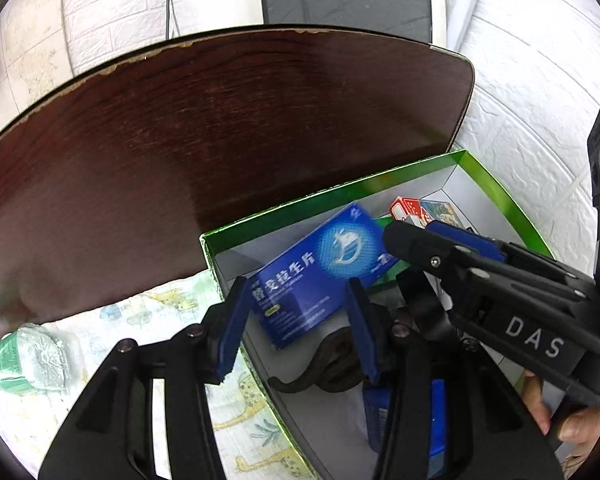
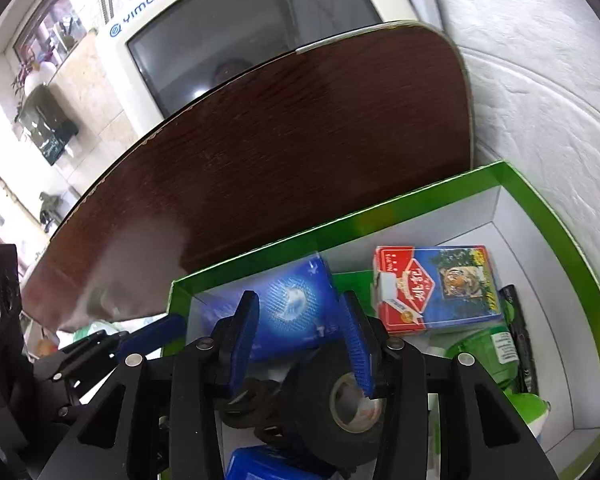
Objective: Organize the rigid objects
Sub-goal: 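Carry the blue medicine box into the green box and release it, then withdraw the right tool and close it around the green-labelled water bottle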
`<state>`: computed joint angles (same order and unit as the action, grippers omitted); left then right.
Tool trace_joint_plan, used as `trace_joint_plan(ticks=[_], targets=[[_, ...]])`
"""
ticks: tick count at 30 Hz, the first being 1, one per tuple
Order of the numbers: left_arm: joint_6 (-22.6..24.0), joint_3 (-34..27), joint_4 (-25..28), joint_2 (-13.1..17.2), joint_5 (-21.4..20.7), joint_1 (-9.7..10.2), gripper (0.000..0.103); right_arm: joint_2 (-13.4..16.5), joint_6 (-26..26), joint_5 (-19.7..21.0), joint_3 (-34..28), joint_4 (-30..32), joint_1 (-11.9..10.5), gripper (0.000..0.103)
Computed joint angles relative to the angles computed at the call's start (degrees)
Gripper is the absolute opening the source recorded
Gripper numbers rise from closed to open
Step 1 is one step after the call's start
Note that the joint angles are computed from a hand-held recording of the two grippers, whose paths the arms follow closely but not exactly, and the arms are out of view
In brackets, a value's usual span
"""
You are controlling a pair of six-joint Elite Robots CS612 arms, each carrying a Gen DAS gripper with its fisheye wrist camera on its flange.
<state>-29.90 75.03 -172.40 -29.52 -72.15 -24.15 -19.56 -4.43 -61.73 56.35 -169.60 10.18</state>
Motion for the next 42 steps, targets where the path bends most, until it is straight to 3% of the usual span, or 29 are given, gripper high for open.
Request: trace_joint_plan(ticks=[5, 8, 16, 19, 25, 32, 38, 42], targets=[[2.38, 2.09, -2.53, -0.87, 1.32, -0.40, 0.050, -0.96, 0.12, -0.94, 1.67, -1.41, 0.02, 0.045], [2.12, 4.22, -3.84, -1.91, 3.85, -0.76, 0.058, -1.41, -0.17, -1.11, 2.38, -2.10, 0.10, 0.045], [-0.54, 12.40, -10.70, -5.36, 9.38, -0.52, 0.063, -3.03, -2.67, -0.85, 4.66, -2.35, 1.53, 0.045], [-4.09, 16.56, -13.64, -6.72, 12.90, -0.19, 0.069, -3.72, -4.81, -0.48, 5.50, -2.23, 2.54, 0.045], [-14.13, 25.20, -16.01, -9.27, 18.12, 1.40, 0.071, -4.57, -9.24, 0.17, 6.43, 0.48, 5.08, 0.045], [-24.66, 34.22, -21.24, -10.78, 18.57, 3.98, 0.071, -4.17, -15.06, -1.06, 5.41, 7.19, 9.00, 0.045], [-18.87, 36.59, -29.53, -9.22, 13.10, 5.14, 0.077, -2.97, -15.22, -2.70, 3.21, 13.70, 11.57, 0.045], [-13.93, 35.33, -31.57, -7.84, 9.69, 6.04, 0.078, -1.92, -12.61, -3.24, 1.30, 16.28, 12.46, 0.048]])
